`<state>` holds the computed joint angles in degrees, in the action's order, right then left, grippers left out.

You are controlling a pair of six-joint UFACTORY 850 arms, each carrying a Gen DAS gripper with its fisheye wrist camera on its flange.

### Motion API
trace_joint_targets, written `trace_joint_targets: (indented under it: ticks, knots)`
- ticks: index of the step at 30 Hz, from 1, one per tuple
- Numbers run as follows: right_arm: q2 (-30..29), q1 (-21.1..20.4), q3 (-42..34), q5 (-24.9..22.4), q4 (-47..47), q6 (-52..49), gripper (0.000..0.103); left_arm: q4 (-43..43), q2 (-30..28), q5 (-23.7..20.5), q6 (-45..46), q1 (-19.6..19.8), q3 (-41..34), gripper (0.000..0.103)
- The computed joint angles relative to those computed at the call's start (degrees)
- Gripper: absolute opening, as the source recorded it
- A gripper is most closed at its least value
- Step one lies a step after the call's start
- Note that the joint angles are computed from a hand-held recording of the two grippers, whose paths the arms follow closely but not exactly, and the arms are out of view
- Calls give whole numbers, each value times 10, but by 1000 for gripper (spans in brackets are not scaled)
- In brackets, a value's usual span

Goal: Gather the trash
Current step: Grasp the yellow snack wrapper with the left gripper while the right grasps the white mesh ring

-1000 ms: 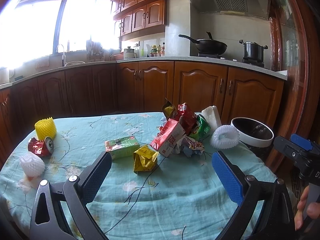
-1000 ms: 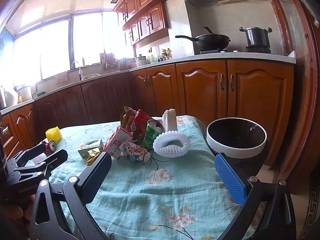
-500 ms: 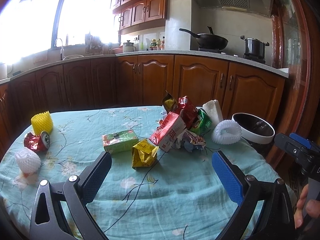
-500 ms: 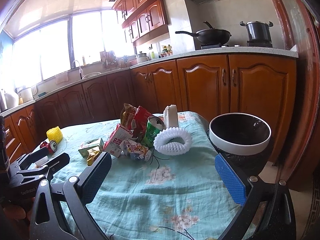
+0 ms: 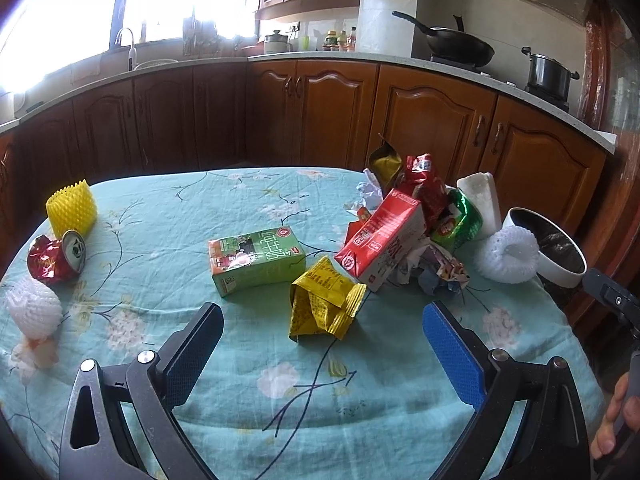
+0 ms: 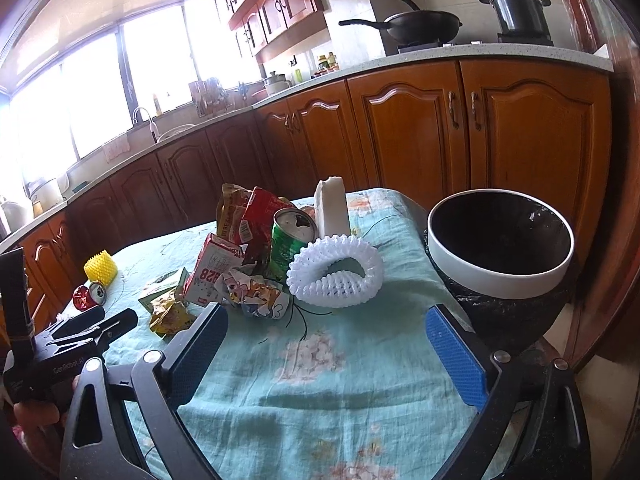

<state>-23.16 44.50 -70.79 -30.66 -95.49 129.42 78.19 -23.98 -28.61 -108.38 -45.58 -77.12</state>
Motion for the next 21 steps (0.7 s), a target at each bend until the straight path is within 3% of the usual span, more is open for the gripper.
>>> trace_joint_targets:
  ticks: [6,10,13,15,16,17,21]
  knots:
    - [-26,-36,-35,41,55,-53,80,-62,-42,17,66,26,-53,99]
    - [-49,-62,-59,76,108,-98,67,-130,-75,39,138,42,-90,90]
    - [-66,-77,-77,100,150,-137,55,-182,-90,63,190,53,-105,76]
    - [-74,-84,-83,115,164,-151,35,-215,-97,74,225,58,-111,63]
    - [-77,-85,-86,119,170,-158,28,-232,-99,81,240,61,-112,50]
    - [-78,-85,-87,119,173,-163,16,-245,-99,89,251,64,-111,47]
    - [-66,-78,-71,112,125,-120,12,-191,-89,101,204,63,-93,38]
